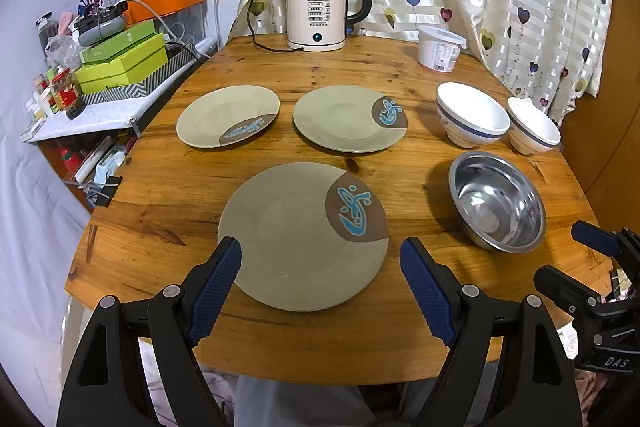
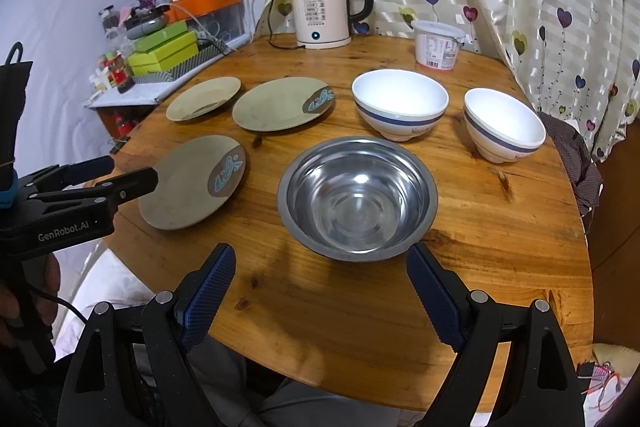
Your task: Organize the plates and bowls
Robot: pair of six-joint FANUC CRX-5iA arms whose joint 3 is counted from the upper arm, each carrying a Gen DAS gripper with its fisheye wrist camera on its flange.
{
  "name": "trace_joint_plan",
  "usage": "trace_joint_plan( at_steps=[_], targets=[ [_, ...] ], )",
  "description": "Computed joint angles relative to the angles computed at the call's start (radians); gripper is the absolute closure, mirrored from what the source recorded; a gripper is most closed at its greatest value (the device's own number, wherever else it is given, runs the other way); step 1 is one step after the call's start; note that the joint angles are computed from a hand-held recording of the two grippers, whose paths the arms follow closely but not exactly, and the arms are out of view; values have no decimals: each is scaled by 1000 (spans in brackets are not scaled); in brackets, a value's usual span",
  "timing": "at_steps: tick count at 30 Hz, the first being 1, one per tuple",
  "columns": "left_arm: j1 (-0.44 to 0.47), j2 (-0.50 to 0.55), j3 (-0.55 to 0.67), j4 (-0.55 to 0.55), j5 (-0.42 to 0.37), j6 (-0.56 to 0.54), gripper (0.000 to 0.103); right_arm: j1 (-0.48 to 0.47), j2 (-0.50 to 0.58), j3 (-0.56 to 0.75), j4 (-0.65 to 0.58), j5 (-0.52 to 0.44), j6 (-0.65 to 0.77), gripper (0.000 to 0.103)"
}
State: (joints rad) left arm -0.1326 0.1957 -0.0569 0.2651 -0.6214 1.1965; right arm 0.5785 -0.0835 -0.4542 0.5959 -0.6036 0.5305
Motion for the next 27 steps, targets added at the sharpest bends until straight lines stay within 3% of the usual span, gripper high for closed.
trace_joint_plan(
  at_steps=[27],
  targets=[
    [25,36,19,68,-30,-60,21,-7,18,23,-14,-4,20,15]
  ],
)
